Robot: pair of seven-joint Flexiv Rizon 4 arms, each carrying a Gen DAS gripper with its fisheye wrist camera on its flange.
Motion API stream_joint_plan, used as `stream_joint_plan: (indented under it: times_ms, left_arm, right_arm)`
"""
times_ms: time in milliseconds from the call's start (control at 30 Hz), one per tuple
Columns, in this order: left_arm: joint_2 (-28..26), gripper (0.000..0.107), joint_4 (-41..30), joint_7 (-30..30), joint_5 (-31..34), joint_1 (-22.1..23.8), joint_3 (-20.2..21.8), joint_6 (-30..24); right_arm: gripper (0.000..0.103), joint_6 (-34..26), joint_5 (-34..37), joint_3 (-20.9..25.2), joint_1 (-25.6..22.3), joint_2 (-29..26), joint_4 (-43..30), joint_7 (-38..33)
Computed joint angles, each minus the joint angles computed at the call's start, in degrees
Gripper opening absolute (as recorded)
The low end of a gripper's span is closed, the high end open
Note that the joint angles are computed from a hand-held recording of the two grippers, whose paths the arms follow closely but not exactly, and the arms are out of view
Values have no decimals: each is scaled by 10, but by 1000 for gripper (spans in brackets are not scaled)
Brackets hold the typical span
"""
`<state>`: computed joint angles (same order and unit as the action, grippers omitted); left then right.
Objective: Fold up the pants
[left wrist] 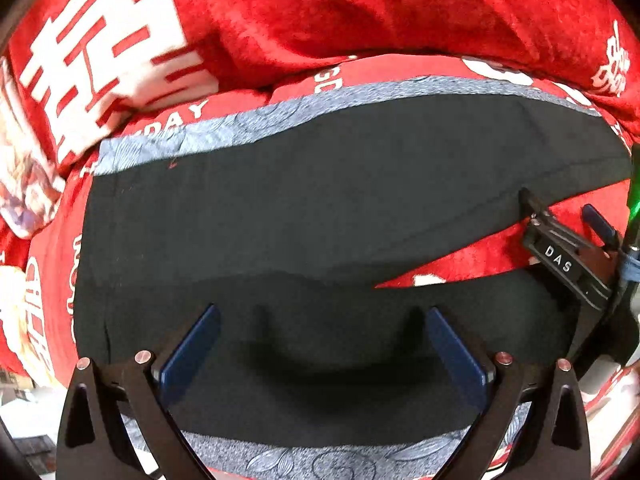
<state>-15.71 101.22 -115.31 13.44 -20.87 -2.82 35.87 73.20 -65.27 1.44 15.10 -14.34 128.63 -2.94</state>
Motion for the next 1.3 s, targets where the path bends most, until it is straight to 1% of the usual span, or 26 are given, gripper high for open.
stream_joint_plan:
  times_ms: [167, 433, 933, 1300]
  left_arm:
    - [-20, 103, -16, 3, 5, -7, -2, -11]
    - [-21, 103, -16, -2, 7, -14, -1, -10]
    - [-13, 103, -10, 11, 2, -11, -1, -6]
    - [-12, 103, -5, 7, -9, -5, 0, -2]
  right_arm:
    - [103, 0, -1, 1, 1, 0, 0, 3]
    - [103, -5, -10, 1, -1, 1, 1, 5]
    - [103, 2, -5, 1, -1, 0, 0, 5]
    - [103, 2, -4, 0, -1, 0, 1, 3]
